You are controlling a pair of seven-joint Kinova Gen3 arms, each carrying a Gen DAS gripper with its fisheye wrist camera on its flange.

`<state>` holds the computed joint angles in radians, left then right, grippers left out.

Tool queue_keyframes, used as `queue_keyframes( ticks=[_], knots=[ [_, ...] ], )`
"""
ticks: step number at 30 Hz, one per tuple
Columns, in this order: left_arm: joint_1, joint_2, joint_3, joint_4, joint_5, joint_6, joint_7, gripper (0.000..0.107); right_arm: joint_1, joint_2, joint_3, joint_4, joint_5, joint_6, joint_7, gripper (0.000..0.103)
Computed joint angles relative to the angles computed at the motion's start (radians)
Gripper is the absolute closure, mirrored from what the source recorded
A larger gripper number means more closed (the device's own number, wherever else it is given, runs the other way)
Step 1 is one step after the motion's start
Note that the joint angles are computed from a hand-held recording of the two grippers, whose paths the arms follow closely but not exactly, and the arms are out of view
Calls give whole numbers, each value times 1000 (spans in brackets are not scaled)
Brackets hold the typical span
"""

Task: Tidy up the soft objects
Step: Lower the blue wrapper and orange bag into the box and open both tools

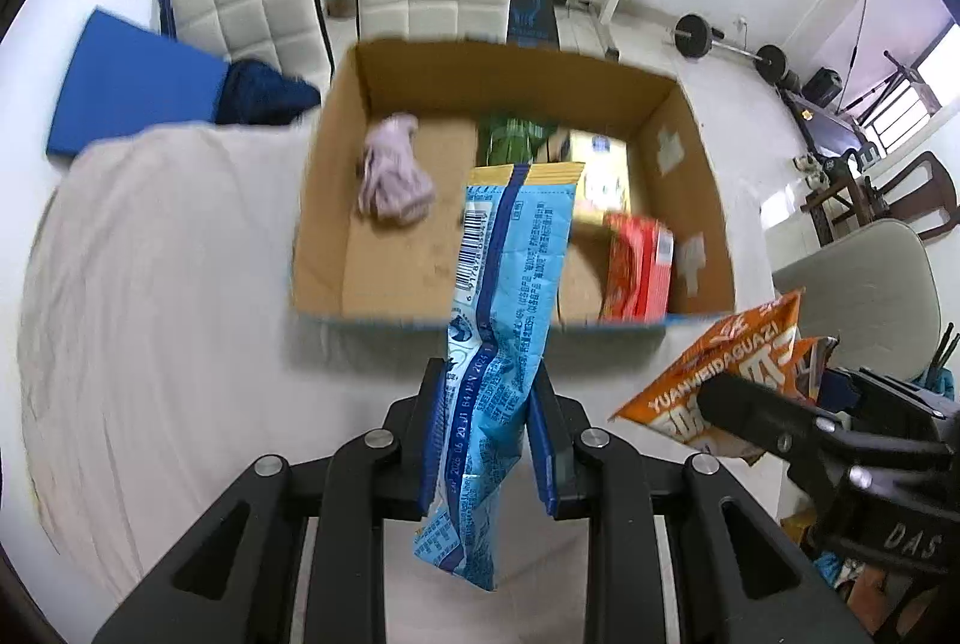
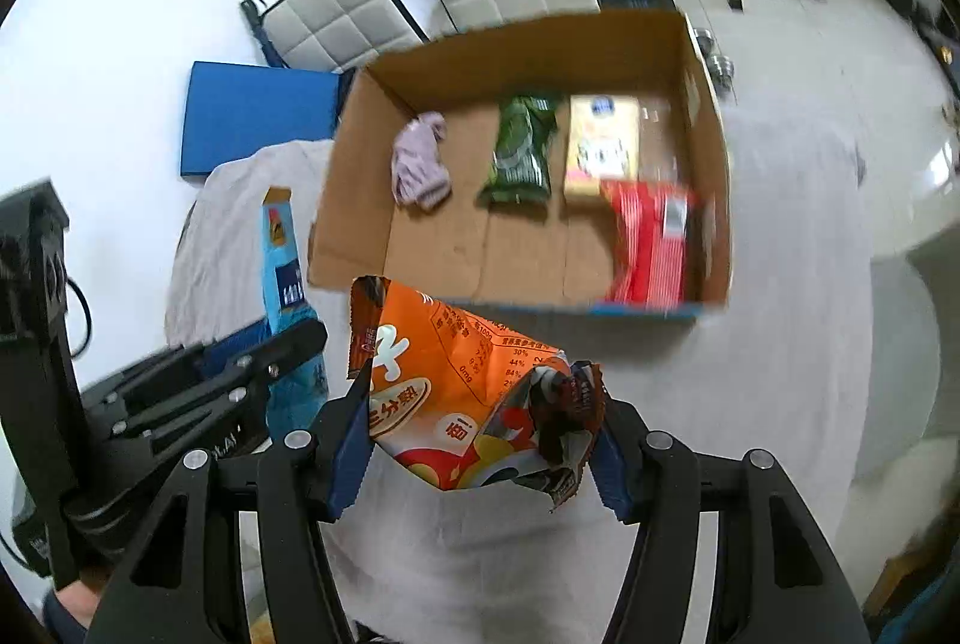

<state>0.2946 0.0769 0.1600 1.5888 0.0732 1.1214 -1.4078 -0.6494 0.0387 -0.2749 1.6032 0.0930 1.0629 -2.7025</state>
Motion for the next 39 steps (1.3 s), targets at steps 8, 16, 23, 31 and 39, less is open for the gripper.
queue_keyframes(
  ticks=[8,16,23,31,39],
  knots=[
    [11,82,-6,-130,-54,-8,1,85,45,64,48,-103,0,68,147,40],
    [1,201,-22,-239,-29,61,-7,85,113,182,91,-179,-78,96,351,40],
    [-15,323,-36,-283,12,131,15,85,153,310,107,-246,-167,136,517,39],
    [-21,424,-52,-306,16,170,45,85,174,443,112,-306,-242,181,638,39],
    [-42,497,-63,-377,11,207,55,85,163,520,124,-340,-261,197,663,39]
  ],
)
